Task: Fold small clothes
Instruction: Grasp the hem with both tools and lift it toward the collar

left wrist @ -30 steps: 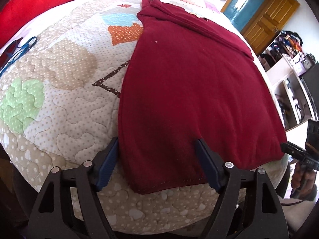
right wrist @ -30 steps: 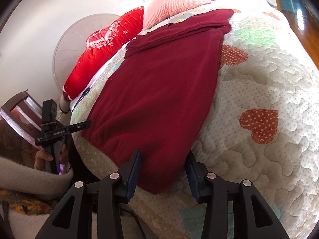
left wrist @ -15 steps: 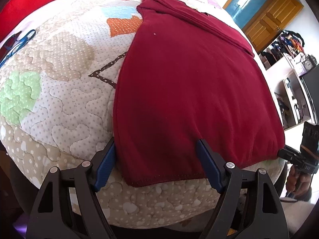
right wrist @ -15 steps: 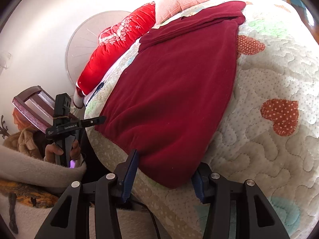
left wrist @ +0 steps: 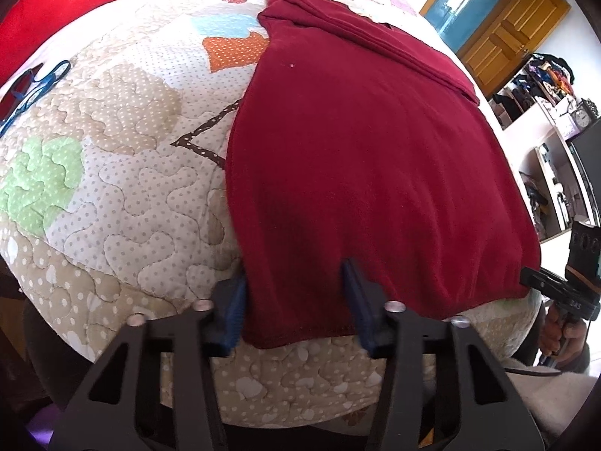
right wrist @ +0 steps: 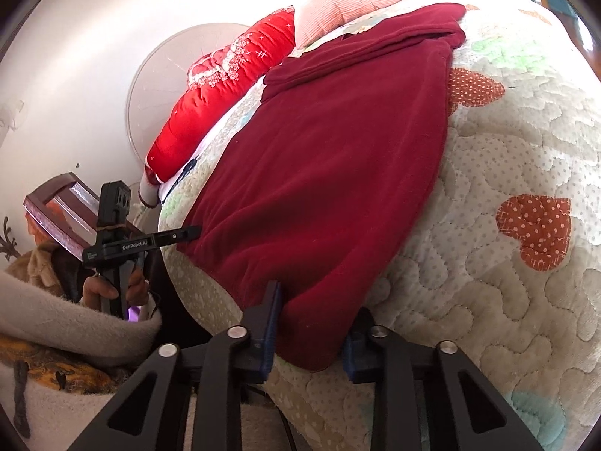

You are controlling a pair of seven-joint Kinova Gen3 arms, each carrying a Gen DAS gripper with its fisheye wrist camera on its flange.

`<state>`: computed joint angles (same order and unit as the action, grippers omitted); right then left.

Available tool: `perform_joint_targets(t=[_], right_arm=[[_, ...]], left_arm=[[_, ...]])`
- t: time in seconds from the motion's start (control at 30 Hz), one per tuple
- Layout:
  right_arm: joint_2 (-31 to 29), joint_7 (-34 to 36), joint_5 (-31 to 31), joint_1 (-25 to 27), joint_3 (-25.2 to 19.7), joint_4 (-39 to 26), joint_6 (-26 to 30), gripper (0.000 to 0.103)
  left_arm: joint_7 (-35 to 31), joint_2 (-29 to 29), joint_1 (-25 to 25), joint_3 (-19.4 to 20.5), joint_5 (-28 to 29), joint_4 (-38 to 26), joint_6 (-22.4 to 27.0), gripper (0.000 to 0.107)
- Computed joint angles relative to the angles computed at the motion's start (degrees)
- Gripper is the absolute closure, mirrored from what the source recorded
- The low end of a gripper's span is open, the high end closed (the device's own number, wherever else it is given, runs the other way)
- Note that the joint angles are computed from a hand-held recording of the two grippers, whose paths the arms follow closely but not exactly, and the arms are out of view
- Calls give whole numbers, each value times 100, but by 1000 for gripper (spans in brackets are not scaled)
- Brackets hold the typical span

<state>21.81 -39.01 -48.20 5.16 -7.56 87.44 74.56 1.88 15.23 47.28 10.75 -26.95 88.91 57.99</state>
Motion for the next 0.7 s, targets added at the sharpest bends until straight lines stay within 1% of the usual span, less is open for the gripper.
perform_joint_targets(t=[0.03,0.07,0.1,0.17,0.27,0.3,0.33,0.4,0.5,0.57,0.63,0.7], right_arm=[[6,6,-23,-4,-6,10,-22,85],[18,16,-36,-1,-9,11,-29,87],[45,21,-71,15,-16,-5,-8,89],[104,26,-198,41,-64,-75,90,91],[234,134,-565,208,-143,-283,361,91],[288,157,-745,269,-175,-369,443,91],[332,157,-897,304,-200,-469,492,91],[424,176,-1129,331,-252,-695,533,91],[516,96,-1320,259,-295,-1106,300,91],[653,8,-1493,210,-362,-1463,33,92],[870,-252,-1514,120,-441,-1973,-194,92],[1108,-566,-1453,-29,-495,-2504,-510,92]], left_arm=[[4,-46,-7,3,-5,63,-111,80],[-25,-95,-85,70,3,129,-249,89],[-84,-122,-64,30,30,146,-293,91],[-305,-179,-147,64,87,157,-372,94],[-459,-447,-363,66,238,392,-897,95],[-469,-575,-488,110,214,475,-1085,95],[-498,-656,-507,53,204,505,-1181,95],[-500,-772,-611,63,46,497,-1267,95],[-733,-843,-877,52,-113,325,-1313,95],[-914,-818,-1079,-17,-274,126,-1382,96],[-1278,-728,-1338,-111,-325,-140,-1490,96],[-1731,-516,-1596,-222,-235,-492,-1614,97]])
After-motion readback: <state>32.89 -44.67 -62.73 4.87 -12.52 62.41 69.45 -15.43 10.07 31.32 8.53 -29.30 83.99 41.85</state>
